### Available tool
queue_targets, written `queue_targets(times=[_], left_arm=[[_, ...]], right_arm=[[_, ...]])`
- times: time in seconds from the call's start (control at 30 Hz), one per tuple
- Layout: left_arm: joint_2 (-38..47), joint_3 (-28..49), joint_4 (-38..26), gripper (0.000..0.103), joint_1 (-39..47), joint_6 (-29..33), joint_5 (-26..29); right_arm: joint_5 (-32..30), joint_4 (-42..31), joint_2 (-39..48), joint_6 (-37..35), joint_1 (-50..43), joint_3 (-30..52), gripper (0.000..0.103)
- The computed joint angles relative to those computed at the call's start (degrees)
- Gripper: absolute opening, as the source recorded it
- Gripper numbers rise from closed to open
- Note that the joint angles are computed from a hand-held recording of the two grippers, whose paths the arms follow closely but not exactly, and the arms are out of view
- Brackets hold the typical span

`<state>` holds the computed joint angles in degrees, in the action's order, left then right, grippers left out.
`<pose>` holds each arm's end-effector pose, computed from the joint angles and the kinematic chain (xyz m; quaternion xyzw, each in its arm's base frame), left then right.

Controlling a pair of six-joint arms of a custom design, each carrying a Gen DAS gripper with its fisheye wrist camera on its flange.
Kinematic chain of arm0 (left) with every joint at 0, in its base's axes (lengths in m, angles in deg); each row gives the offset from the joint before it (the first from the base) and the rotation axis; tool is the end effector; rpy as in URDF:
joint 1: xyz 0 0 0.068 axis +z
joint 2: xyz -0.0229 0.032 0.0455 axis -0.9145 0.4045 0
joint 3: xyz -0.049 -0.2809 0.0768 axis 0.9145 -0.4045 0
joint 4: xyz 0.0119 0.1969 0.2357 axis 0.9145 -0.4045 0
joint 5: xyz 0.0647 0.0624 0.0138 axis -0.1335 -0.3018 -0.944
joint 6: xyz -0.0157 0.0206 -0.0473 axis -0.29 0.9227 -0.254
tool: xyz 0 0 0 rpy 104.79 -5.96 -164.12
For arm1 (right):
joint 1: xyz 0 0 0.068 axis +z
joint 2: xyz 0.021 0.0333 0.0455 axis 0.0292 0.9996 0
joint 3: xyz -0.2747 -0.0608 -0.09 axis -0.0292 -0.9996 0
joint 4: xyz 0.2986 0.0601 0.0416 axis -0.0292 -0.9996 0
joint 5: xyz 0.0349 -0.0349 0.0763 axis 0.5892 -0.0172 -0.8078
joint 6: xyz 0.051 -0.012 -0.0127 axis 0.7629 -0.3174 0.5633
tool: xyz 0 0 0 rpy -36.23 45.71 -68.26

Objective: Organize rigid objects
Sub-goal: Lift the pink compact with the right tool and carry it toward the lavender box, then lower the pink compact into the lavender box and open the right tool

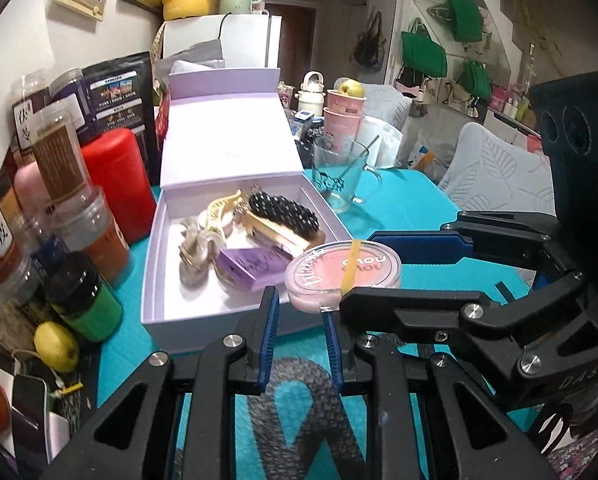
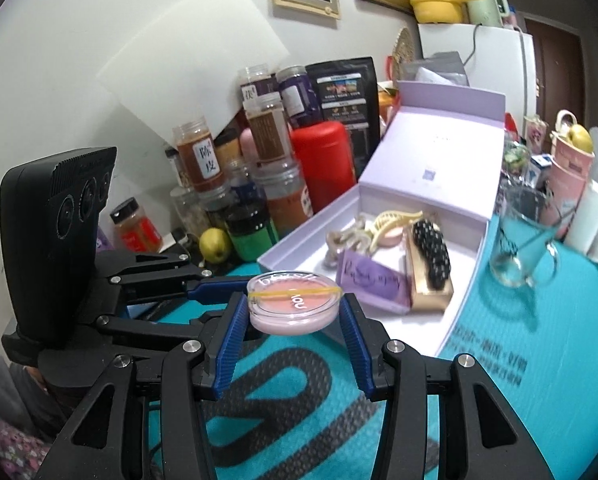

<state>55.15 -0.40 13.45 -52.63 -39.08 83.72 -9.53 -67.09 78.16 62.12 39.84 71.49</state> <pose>0.2698 0.0393 0.2779 0.3293 0.8409 -0.2066 0.3766 0.2089 0.1582 0.3022 -0.1124 0.8888 0.1618 0.4137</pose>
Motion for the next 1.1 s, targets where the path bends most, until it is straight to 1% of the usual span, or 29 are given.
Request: queue_targets(times=[0.17,0.33,0.53,0.77,0.97,1.1], left_arm=[[2.6,2.2,2.4,0.022,-1.3,-2.9,-0.4],[6.3,4.3,6.1,0.022,-3.5,-5.9,-2.3],[11.9,7.4,8.9,0.022,-6.3,-7.8,-4.7],[18.5,11.3,11.0,0.022,-9.3,-9.6,-8.0],[22.2,13.8,12.0,0.022,-11.4,-10.7,-10.7],[25.0,15.6,11.5,0.022,-12.4,-11.2,-12.5]], right_arm=[[-2.8,1.6,2.0,-2.6,-3.3,1.1,0.047],[-3.8,3.2,5.0,-5.5,-6.3,2.4,0.047],[-7.6,5.9,9.6,-7.9,-11.0,3.5,0.047],[-11.0,7.1,15.5,-10.4,-15.6,5.7,0.047],[-13.3,8.3,19.4,-12.1,-18.8,6.9,0.047],[-14.6,8.8,22.3,-12.4,-20.2,7.6,0.047]])
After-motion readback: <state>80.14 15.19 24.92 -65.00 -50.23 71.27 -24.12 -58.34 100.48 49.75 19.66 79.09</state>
